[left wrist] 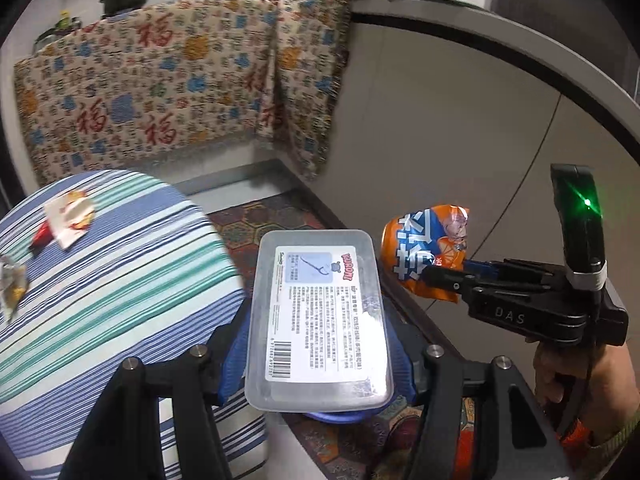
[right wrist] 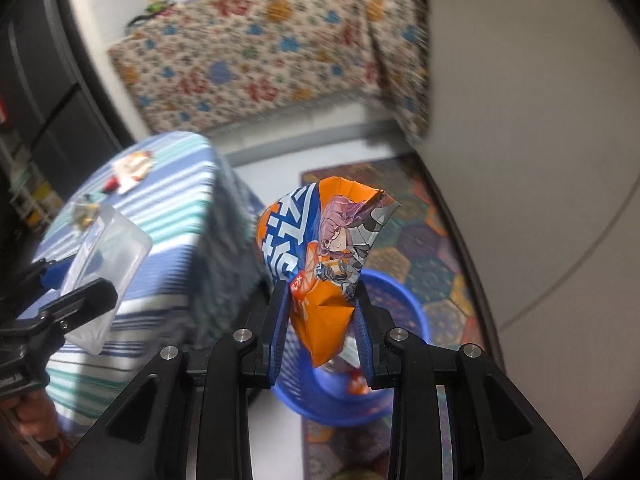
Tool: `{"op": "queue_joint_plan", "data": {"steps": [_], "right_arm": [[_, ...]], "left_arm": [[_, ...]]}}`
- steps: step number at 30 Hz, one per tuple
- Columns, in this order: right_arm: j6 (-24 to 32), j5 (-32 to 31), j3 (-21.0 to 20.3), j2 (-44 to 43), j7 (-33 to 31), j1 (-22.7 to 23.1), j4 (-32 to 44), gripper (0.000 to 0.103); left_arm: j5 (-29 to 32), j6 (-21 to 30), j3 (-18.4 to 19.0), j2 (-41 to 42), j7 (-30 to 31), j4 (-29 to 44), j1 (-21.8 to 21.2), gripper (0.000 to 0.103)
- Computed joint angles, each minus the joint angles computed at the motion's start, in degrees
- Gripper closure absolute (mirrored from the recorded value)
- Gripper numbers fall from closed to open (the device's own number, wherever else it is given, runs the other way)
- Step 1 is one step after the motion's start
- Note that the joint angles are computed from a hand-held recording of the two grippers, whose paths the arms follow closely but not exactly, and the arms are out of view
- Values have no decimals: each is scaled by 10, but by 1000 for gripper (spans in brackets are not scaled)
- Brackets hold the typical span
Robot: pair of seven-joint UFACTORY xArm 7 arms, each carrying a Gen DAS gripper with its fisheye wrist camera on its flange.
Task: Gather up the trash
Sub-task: 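Carry the plastic box and chip bag to the wastebasket and release both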
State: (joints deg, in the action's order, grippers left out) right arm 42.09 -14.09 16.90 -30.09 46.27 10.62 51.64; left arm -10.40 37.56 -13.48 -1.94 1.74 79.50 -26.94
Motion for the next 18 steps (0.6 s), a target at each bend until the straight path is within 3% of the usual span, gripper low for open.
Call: {"op": "queue_joint_plan", "data": {"steps": [7,18], "right_arm": [[16,18,-29,-8,-22,-9,-28,73],[24,34,-45,-2,-57,-14,-40,72]], "left_arm": [[23,15,-15,103,-21,86,-28,42],[38,33,-9,181,-38,149,-46,42]]}}
